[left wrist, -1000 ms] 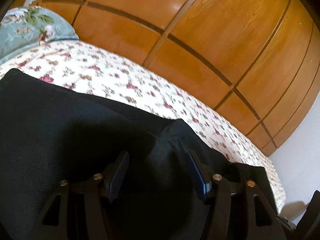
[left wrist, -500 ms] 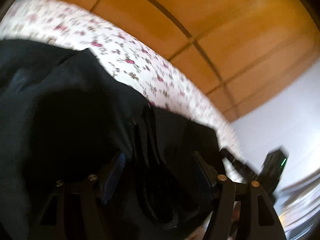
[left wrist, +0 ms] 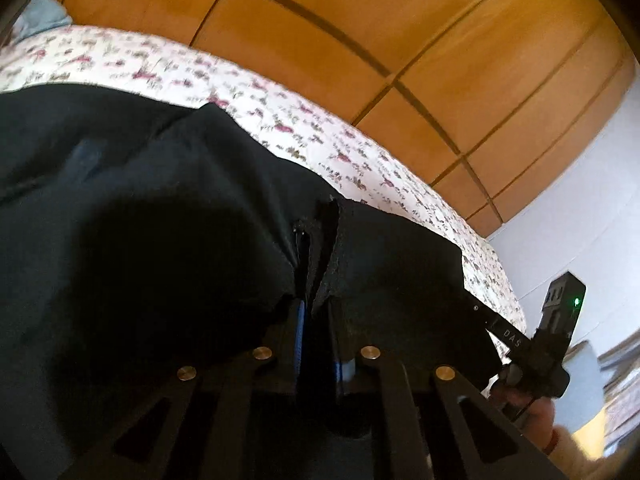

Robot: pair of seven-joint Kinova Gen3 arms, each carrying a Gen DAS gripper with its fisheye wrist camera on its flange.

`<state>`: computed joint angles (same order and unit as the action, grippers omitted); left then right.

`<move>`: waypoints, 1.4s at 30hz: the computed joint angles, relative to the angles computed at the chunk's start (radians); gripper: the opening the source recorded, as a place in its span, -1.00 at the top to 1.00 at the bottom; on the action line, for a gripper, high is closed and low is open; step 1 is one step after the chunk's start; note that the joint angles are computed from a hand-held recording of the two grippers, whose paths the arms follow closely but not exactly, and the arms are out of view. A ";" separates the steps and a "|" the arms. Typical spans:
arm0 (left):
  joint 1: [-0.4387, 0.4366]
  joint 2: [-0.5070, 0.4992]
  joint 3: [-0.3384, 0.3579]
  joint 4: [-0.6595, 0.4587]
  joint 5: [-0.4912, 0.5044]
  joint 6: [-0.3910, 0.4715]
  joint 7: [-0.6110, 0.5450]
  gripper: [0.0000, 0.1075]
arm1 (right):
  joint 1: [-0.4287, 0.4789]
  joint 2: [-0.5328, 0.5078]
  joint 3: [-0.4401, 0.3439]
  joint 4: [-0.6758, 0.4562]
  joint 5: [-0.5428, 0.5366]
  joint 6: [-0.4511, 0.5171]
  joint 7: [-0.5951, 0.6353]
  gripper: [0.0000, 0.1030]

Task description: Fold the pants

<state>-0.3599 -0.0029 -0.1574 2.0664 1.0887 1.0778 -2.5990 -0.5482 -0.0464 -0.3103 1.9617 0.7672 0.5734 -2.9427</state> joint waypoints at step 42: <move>-0.403 -0.050 -0.429 0.166 0.131 -0.002 0.127 -0.20 | -0.042 -0.032 -0.033 0.171 0.532 -0.047 -0.650 0.66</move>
<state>-0.7630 -0.0527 -0.5864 2.2320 1.2201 1.0763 -2.4715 -0.5899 -0.0789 -0.3437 2.1324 1.2994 0.5267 -3.5929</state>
